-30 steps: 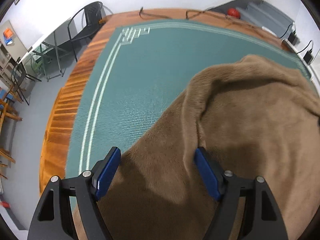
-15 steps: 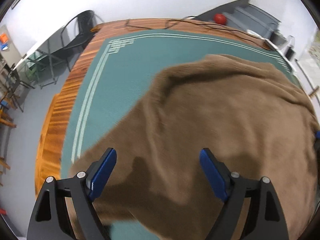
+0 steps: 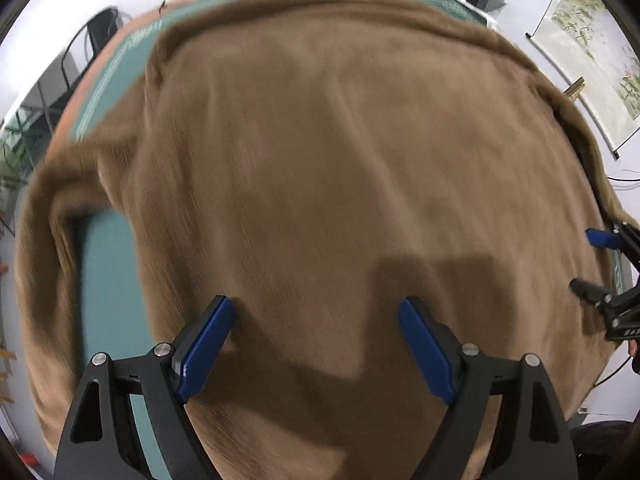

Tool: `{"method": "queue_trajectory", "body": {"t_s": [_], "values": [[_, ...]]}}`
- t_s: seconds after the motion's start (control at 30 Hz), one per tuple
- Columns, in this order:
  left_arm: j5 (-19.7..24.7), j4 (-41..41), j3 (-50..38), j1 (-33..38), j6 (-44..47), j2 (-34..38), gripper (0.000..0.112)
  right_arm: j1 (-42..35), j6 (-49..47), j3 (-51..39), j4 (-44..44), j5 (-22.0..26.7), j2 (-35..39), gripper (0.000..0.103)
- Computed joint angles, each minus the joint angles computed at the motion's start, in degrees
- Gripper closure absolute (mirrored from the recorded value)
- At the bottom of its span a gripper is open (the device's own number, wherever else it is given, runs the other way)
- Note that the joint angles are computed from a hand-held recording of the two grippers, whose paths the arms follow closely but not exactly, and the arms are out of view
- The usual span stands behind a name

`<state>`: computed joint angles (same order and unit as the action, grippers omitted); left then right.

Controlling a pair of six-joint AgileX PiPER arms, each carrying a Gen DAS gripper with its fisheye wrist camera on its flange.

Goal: Fold clothes

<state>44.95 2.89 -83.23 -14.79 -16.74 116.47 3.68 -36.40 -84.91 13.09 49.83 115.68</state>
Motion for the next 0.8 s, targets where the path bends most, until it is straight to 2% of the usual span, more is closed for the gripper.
{"method": "queue_trajectory", "body": {"t_s": [0.13,0.23,0.3,0.4,0.5,0.67,0.8], "values": [[-4.2,7.7,6.7,-3.7,-9.6,-3.1,0.023,-2.1,-5.4,11.8,1.3,-8.5,-6.0,0.012],[-3.5,9.7,7.3,-4.6,-13.3,-3.9,0.023,-4.3,-11.4,17.5,6.5,-12.8,-8.5,0.01],[-2.4,11.0,7.0,-5.3,-15.6,-4.9,0.023,-5.1,-13.1,18.4,8.1,-12.8,-9.1,0.01],[-2.0,13.0,7.1,-6.8,-18.2,-7.4,0.023,-10.4,-15.7,17.5,16.8,-7.5,-9.8,0.01],[-0.6,13.4,5.5,-8.3,-18.7,-9.0,0.023,-21.5,-17.2,14.9,29.7,1.6,-8.3,0.01],[0.7,12.4,1.8,-11.4,-18.0,-9.9,0.023,-37.0,-7.8,7.6,43.7,14.4,0.3,0.01],[1.4,9.7,-2.4,-12.3,-14.1,-9.1,0.023,-41.4,1.4,2.8,50.4,15.8,5.9,0.01]]}}
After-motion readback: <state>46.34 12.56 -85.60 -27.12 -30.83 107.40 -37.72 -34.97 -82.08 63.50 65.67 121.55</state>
